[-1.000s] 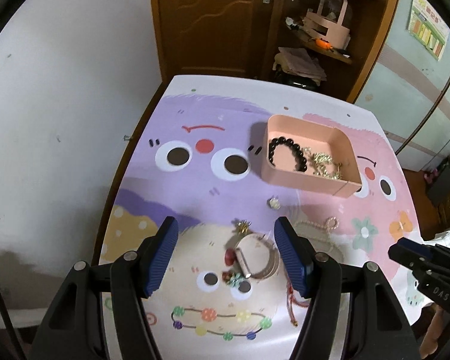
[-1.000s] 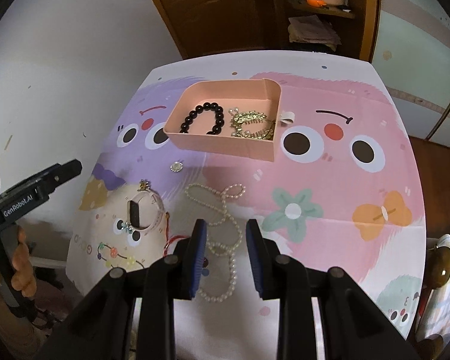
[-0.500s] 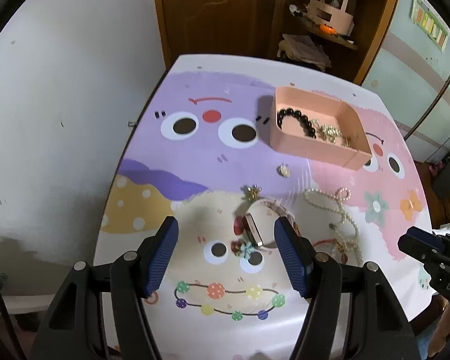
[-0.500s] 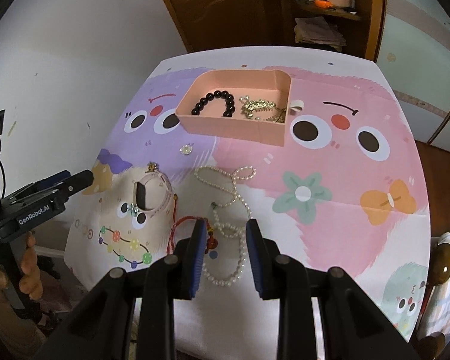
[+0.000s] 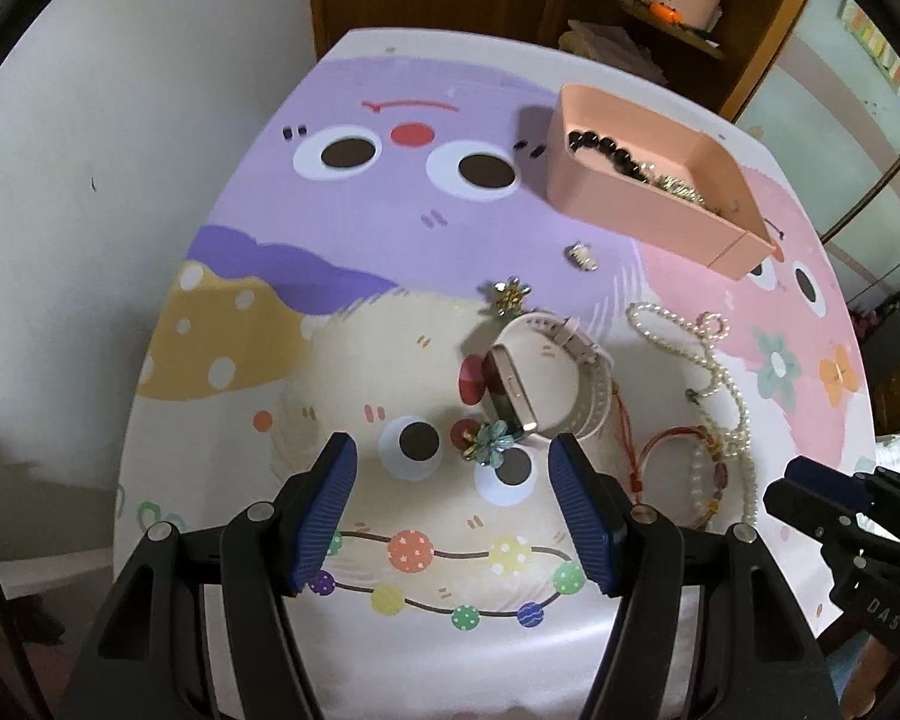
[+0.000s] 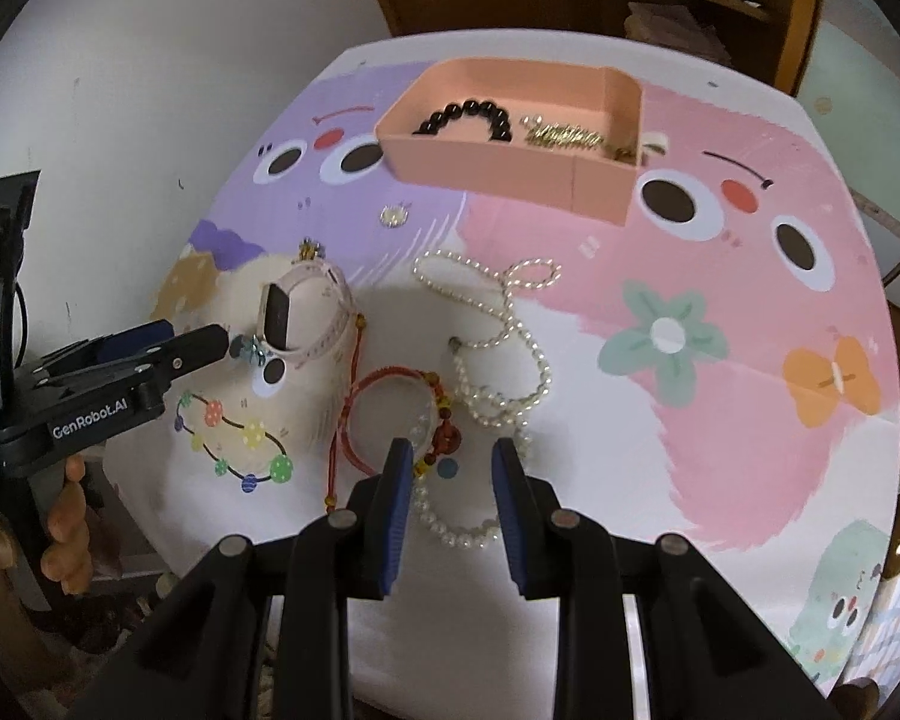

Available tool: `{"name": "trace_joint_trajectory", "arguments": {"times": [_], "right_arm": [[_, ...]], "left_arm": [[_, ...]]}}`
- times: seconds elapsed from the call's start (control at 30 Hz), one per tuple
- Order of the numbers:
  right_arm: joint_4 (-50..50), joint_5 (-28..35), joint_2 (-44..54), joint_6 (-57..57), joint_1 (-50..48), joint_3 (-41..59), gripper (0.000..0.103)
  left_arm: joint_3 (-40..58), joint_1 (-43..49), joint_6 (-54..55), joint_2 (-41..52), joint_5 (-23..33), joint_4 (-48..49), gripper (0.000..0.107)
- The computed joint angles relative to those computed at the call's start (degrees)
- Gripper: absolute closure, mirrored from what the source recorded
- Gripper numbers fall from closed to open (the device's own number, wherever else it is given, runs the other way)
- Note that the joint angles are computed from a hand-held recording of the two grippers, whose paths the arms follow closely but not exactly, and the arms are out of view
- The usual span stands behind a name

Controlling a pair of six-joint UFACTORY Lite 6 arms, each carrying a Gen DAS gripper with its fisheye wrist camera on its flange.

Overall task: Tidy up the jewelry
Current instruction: 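Grasp the white strap watch with the left tool while the right tool grasps the red string bracelet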

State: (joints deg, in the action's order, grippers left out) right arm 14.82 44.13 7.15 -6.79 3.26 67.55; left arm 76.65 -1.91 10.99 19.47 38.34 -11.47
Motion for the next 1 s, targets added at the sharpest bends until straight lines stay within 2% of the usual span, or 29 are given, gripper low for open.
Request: {"name": "trace_joint_trajectory", "arguments": {"times": [0.47,0.87,0.9,0.97,1.0], "right_arm": [[-0.08,-0.86,10.49,-0.87,2.68,4.7,0.076],[-2.31,-1.43,15.7,0.18,4.39,9.21,0.076],[-2.57,-1.41,16.07,0.34,4.51,9.63,0.077],[-4.12,-1.59,16.67,1.44,5.12,10.34,0.084],[-4.45,-1.64,16.65,1.6,5.29,10.34,0.084]], "left_arm": [[6.12,1.46,2.23,8.35,1.8,-4.74,0.042],[12.16,1.57,2.85,13.49,4.79,-7.13,0.042],[12.41,1.65,2.74,13.8,4.84,-7.15,0.042],[13.53,1.64,2.21,14.75,5.4,-7.24,0.042],[14.42,1.71,1.81,15.48,5.99,-7.39,0.043]]}}
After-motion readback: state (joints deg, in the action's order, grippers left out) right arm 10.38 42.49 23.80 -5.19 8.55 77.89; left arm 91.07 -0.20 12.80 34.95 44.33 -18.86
